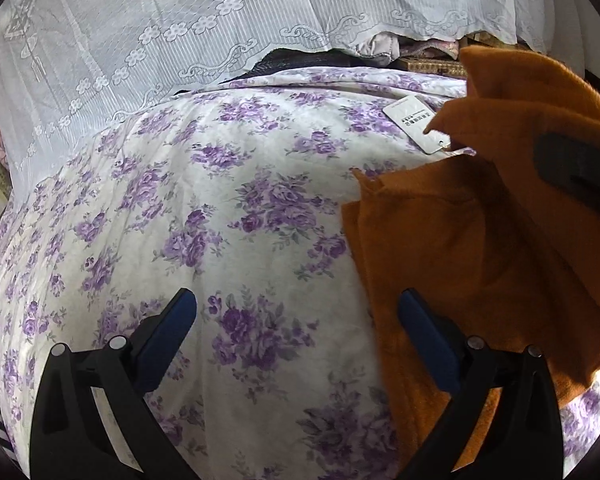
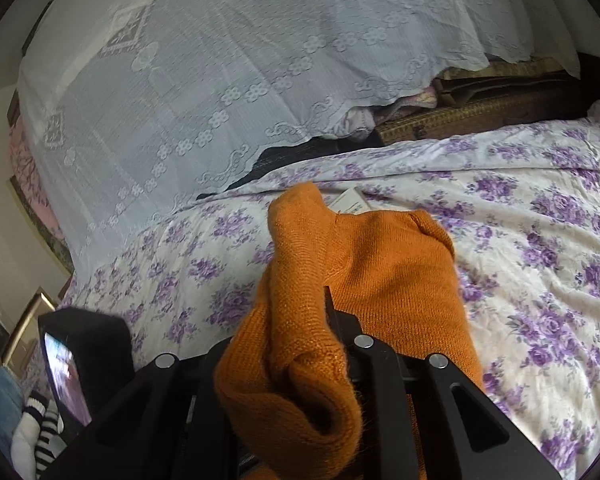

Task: Fold small clothes
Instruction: 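Fold the held cardigan side over the body with the right gripper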

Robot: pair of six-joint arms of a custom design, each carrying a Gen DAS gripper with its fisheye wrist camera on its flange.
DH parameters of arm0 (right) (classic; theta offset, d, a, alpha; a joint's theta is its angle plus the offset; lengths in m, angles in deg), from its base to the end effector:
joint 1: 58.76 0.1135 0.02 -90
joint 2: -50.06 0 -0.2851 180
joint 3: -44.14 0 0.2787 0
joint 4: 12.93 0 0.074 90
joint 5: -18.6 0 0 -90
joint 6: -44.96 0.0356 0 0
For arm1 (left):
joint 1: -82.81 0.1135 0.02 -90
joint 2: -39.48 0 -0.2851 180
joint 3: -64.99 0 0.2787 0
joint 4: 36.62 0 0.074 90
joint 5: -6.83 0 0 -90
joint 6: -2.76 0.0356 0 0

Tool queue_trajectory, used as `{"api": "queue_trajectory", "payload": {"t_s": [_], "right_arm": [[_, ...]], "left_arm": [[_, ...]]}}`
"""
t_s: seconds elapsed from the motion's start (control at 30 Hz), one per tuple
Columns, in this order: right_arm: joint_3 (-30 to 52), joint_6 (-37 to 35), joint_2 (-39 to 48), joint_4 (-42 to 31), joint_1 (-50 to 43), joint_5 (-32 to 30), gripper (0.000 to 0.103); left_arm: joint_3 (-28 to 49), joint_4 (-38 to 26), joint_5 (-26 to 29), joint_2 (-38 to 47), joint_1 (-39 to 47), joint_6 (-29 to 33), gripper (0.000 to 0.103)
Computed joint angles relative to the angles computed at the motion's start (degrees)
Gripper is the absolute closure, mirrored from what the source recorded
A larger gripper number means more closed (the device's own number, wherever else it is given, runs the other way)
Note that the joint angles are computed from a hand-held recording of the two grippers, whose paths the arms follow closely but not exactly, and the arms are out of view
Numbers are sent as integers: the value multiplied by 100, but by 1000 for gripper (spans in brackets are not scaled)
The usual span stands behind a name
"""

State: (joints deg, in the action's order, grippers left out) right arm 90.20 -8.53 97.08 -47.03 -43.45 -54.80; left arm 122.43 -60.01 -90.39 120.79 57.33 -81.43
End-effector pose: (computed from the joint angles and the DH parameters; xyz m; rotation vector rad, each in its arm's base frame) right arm 0.1886 0.0411 0.2553 0.5570 2.0880 0.2068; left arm 0.2781 -0.1276 0.2023 0.5868 2.3139 -0.0112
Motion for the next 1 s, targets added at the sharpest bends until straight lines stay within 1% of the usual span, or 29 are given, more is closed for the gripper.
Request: {"api": "queue_trajectory", "payload": {"t_s": [0.07,0.17,0.2,0.23,0.3,0.33,0.37,0.43,0.47,0.5,0.53,0.6,0.67,0.73,0.83,0.87,0.9,0.93,0.97,1.0], "right_arm": [[35,16,152,50,231,129,85],[70,4,493,198,587,291,85],[63,28,614,266,687,332,85],[53,69,728,322,769,344,85],[30,87,877,367,895,391,85],[98,16,1070,314,1008,472,85],[165,-53,1218,233,1044,479,84],[304,-156,1553,70,1101,405,84],[342,-231,1638,28,1164,449,81],[389,-317,1692,-31,1259,537,75],[450,-402,1696,-158,1369,595,73],[494,-520,1526,-406,1467,522,62],[481,-608,1123,-756,1550,419,61],[419,-694,607,-1053,1657,342,61],[229,-804,-459,-1377,1741,269,61],[178,-803,-821,-1460,1661,249,61],[130,-753,-1041,-1482,1600,222,67],[40,-729,-1289,-1450,1376,47,71],[-3,-750,-1354,-1418,1218,-104,74],[-90,-806,-1400,-1373,1024,-377,74]], "left_arm": [[49,28,-13,50,42,96,4],[222,87,-431,268,204,86,4],[448,-126,-333,485,409,-7,4],[664,-379,-66,665,624,-113,4],[1117,-915,736,1002,1148,-390,4],[1195,-978,978,1038,1308,-454,4],[1207,-973,1075,1012,1388,-488,4],[1178,-896,978,958,1410,-513,4],[1176,-894,933,969,1379,-519,4],[1193,-902,860,995,1341,-485,4],[1187,-897,796,980,1315,-457,4],[1153,-864,811,902,1320,-432,4],[1080,-816,994,761,1429,-456,4],[1059,-865,1298,551,1585,-563,4],[1026,-988,2098,264,1817,-607,4],[1018,-1038,2275,203,1837,-577,4],[1004,-1116,2517,129,1806,-467,4],[979,-1129,2568,98,1734,-405,4],[904,-1120,2537,38,1585,-274,4],[803,-1054,2374,-17,1416,-194,4]]}}
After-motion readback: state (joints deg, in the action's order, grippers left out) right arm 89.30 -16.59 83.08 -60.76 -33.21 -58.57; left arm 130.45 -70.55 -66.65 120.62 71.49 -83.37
